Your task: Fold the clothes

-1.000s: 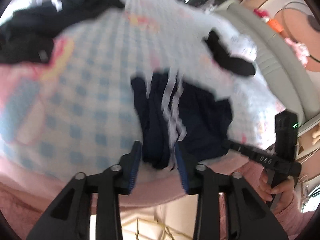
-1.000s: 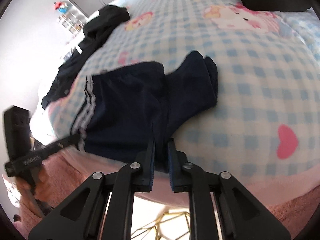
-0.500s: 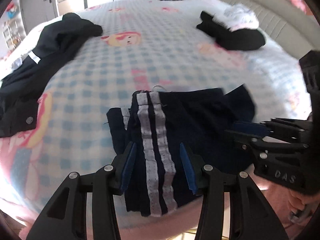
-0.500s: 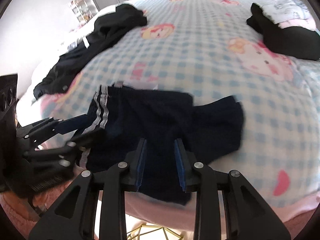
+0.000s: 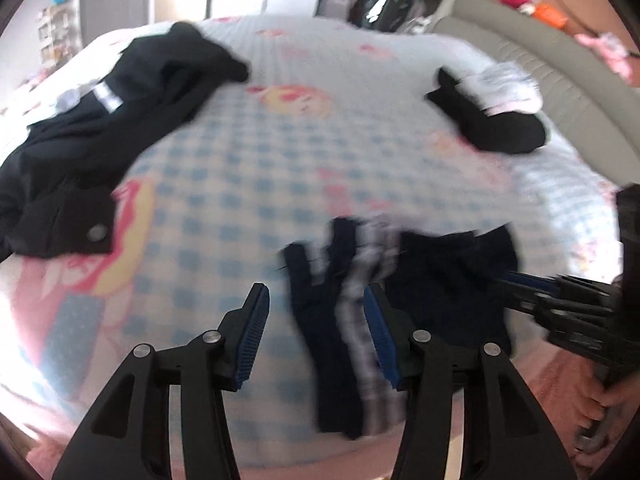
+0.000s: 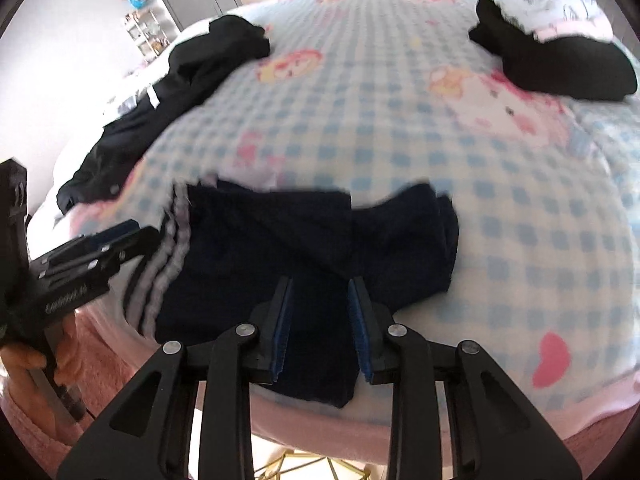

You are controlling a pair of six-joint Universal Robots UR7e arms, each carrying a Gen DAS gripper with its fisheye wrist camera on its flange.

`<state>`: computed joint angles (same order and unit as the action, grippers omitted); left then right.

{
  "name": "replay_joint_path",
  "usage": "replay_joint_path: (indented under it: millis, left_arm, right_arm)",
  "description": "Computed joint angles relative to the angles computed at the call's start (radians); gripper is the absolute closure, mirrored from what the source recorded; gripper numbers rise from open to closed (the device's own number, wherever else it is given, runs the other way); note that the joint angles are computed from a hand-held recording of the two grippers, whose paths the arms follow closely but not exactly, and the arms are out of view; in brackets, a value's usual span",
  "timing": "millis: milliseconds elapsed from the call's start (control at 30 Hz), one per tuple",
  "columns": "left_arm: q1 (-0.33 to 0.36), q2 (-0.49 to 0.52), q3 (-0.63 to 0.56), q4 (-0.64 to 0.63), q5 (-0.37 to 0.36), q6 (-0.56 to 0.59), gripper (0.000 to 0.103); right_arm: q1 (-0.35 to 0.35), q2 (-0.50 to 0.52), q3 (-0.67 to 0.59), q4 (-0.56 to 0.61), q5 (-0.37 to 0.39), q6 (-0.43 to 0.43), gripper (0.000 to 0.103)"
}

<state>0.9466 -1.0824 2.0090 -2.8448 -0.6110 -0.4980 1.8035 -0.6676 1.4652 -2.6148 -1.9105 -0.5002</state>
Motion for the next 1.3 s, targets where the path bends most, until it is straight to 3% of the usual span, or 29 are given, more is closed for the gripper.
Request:
replay_joint_path:
  millis: [100,300,500,633,700,833,933,1033,1100,1300]
  left_arm:
    - [0.007,0.033,-0.029,-0.03,-0.03,0.051,0.052]
    - [0.062,0.045,-0.103,0.184,0.015,-0.084,0.051]
    - [0.048,-0.014,-0.016,-0.041,-0.061,-0.02,0.051]
    - [0.009,-0.013,0.012,-0.095,-0.076,0.01,0.051]
    - [0.001,-0.007,0.006,-0.037,-0.04,-0.033,0.051]
    - [0.016,-0.007,-0.005,0.103,-0.011,-0.135,0.051]
    - [0.017,-0.02,-0.005,0.229,0.059,-0.226,0.051]
    - [0.004,-0.052,0.044,0.08,-0.025,-0.189,0.051]
    - [-0.017,-0.045,0.058,0.046,-0.047,-0.153,0.051]
    - [-0.033,-0.017,0.036,0.267,0.002,-0.237,0.051]
  right_arm:
    - [0.011,0.022,-0.027,0.009,-0.013,-0.01,0.073]
    - [0.011,0.075,-0.058,-0.029,-0.102,-0.034,0.073]
    - [-0.031,0.015,-0.041,-0.001,-0.019,0.043,0.073]
    - [-0.042,-0.02,-0.019,0.037,0.054,0.065,0.063]
    - [-0.039,-0.025,-0.002,0.046,0.065,0.05,0.063]
    - [-0.024,0.003,0.018,0.015,-0.014,0.015,0.063]
    - [-0.023,0.005,0.032,-0.031,-0.022,0.015,0.063]
    - [-0.017,-0.012,0.06,-0.082,-0.017,0.0,0.063]
    - [-0.016,-0.028,0.074,-0.074,0.003,-0.009,0.063]
    - [-0.013,-0.027,0.107,-0.052,-0.041,-0.041,0.063]
